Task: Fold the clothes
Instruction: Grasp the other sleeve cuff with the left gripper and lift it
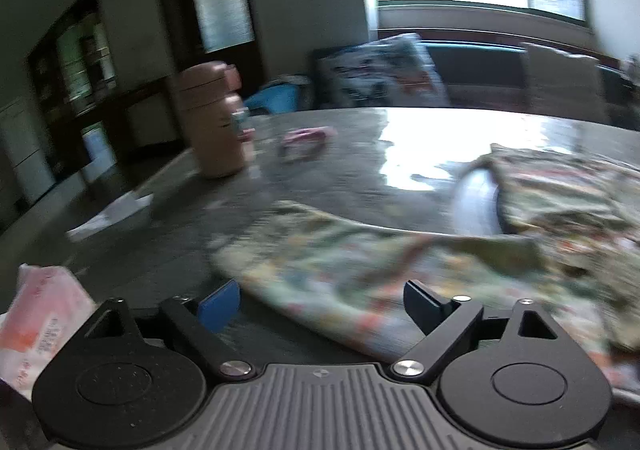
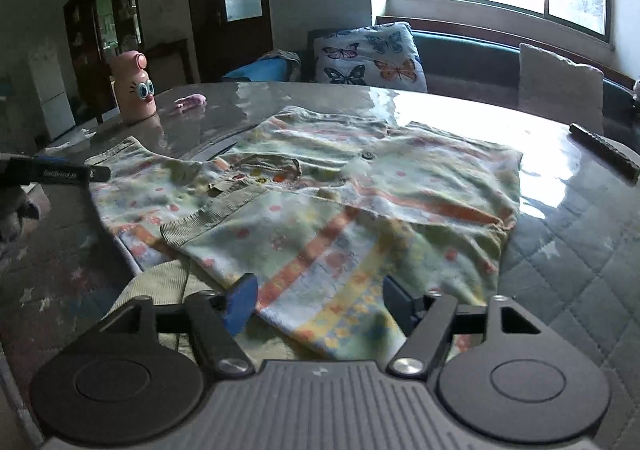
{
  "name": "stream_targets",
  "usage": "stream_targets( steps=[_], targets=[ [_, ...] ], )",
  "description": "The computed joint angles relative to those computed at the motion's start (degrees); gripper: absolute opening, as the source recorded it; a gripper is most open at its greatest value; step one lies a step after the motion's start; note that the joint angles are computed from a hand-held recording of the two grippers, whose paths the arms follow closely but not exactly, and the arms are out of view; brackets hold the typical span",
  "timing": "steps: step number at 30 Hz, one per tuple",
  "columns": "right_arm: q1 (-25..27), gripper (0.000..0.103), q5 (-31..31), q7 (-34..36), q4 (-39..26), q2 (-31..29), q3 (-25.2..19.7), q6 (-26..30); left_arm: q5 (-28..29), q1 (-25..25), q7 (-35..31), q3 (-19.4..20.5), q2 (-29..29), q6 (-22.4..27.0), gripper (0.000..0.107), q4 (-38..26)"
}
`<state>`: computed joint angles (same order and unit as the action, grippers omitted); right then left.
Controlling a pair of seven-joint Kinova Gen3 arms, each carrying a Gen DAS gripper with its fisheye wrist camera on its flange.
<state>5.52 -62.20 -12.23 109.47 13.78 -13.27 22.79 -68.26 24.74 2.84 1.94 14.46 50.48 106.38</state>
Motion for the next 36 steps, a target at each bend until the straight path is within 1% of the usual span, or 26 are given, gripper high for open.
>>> stream_targets(
  steps=[2, 8, 10, 12, 13, 15, 18, 20, 21, 22, 23, 28, 33, 36],
  targets=[
    [-0.41, 0.072, 0.49, -0.93, -0.14, 0.22, 0.21, -0.23, 0.78, -1.18, 0.36, -0.93, 0.44, 0.66, 0.087, -0.47],
    [-0.01, 0.072, 0.33, -1.38, -0.31, 0.54, -0.29, -0.09, 2.42, -4.39, 1.50, -2.61, 0.83, -0.13, 0.080, -0.70],
    [-0.02, 0.072, 0.50, -1.56, -0.43, 0.62, -0.32, -0.02, 2.54, -4.86, 1.55, -2.99, 1.44, -0.06, 0.080, -1.08],
    [-0.02, 0.072, 0.69, -1.86, -0.59, 0.73, -0.34, 0.10, 2.74, -5.34, 1.51, -3.29, 1.71, -0.76, 0.078, -1.11],
    [-0.02, 0.072, 0.69, -1.95, -0.62, 0.75, -0.39, 0.06, 2.79, -5.56, 1.56, -3.44, 1.78, -1.25, 0.074, -1.08],
    [0.06, 0.072, 0.65, -2.02, -0.67, 0.78, -0.51, 0.02, 2.53, -6.00, 2.09, -3.74, 1.55, -3.12, 0.071, -0.61],
    [0.42, 0.072, 0.11, -1.61, -0.62, 0.62, -0.72, 0.11, 2.40, -6.91, 3.17, -4.15, 0.70, -6.55, 0.057, 0.33],
    [0.66, 0.072, -0.65, -0.98, -0.45, 0.43, -0.83, 0.09, 2.16, -7.30, 3.81, -4.30, 0.15, -8.56, 0.029, 0.86],
    [0.79, 0.072, -1.13, -0.58, -0.34, 0.31, -0.83, 0.13, 1.99, -7.33, 3.99, -4.32, 0.00, -9.12, 0.022, 0.97],
    [0.83, 0.072, -1.57, -0.27, -0.25, 0.17, -0.76, 0.15, 1.90, -7.24, 3.98, -4.27, -0.05, -9.23, 0.013, 0.92],
    [0.87, 0.072, -2.03, 0.08, -0.14, 0.02, -0.68, 0.20, 1.67, -7.08, 4.15, -4.21, -0.23, -9.45, 0.011, 0.99],
    [0.89, 0.072, -5.06, 2.55, 0.69, -0.81, 0.12, 0.51, -2.28, -5.78, 8.44, -3.05, -3.20, -11.87, 0.009, 2.97],
    [0.70, 0.072, -8.56, 5.38, 1.54, -1.40, 1.61, 1.44, -6.71, -4.48, 10.15, 0.36, -6.34, -14.61, 0.008, 3.58],
    [0.74, 0.072, -11.36, 7.73, 2.25, -1.86, 2.68, 2.12, -8.28, -3.69, 10.35, 2.43, -7.27, -17.49, 0.008, 3.00]
  ],
)
